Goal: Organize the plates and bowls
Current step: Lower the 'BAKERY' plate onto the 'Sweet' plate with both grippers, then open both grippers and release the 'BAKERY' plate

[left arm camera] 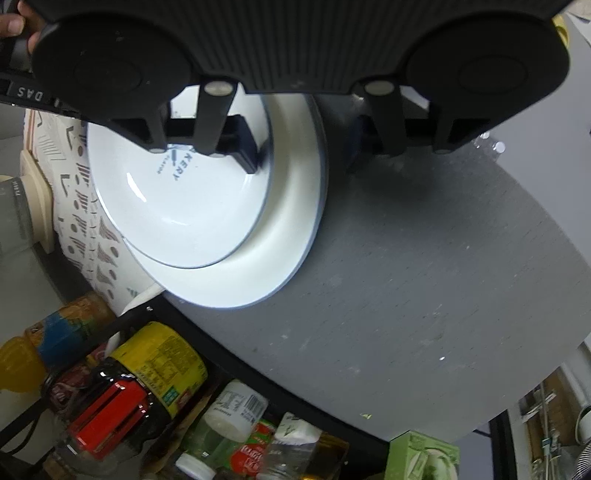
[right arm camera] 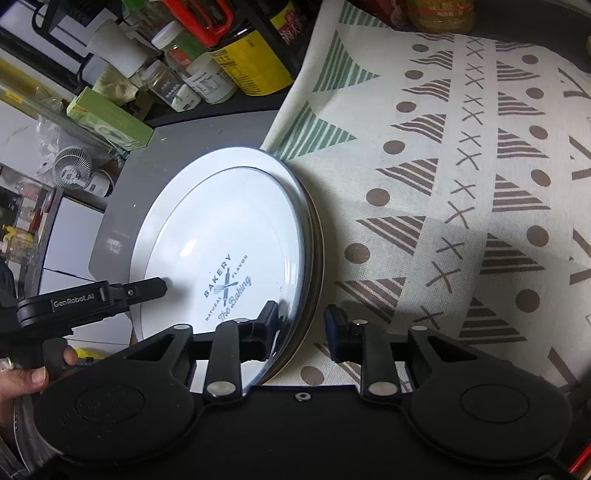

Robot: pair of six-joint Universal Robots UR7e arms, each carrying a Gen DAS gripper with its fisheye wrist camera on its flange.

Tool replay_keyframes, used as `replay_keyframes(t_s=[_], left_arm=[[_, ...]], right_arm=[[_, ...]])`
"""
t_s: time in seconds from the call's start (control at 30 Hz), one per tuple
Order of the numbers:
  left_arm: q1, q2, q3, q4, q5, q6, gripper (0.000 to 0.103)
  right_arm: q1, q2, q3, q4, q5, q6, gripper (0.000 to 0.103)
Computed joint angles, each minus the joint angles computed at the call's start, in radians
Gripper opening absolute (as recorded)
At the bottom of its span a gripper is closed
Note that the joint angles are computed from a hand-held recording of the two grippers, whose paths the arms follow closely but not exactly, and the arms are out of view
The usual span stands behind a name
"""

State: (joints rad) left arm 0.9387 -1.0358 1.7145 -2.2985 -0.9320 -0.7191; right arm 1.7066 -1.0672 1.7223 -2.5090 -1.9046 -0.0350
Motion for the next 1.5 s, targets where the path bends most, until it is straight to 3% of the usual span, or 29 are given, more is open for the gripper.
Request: replay_keyframes(t_s=[0.3, 0.6, 1.17, 1.43, 1.5], left_arm=[[0.011, -0.009, 0.020, -0.078, -0.009, 0.022, 0.030], [0.024, -0.016, 0.017, -0.082, -0.045, 0.031, 0.028], [0.080, -0.035, -0.011, -0.058, -0.186, 0.035, 0.026], [0.048, -0.011, -0.083, 0.114, -0.122, 0.063, 0.038], [0.041, -0.017, -0.080, 0.124, -0.123, 0.052, 0.052]], right_arm=[[0.012, 0.038, -0.032, 0.018, -0.034, 0.020, 0.028], [0.025, 0.067, -0.062, 0.027, -0.070, 0.054, 0.031], [0.058, 0.090, -0.055, -0.027, -0.166, 0.096, 0.044], [0.076, 0.062, -0.014, -0.091, -0.182, 0.076, 0.061], [0.081, 0.046, 0.001, -0.118, -0.169, 0.048, 0.067]])
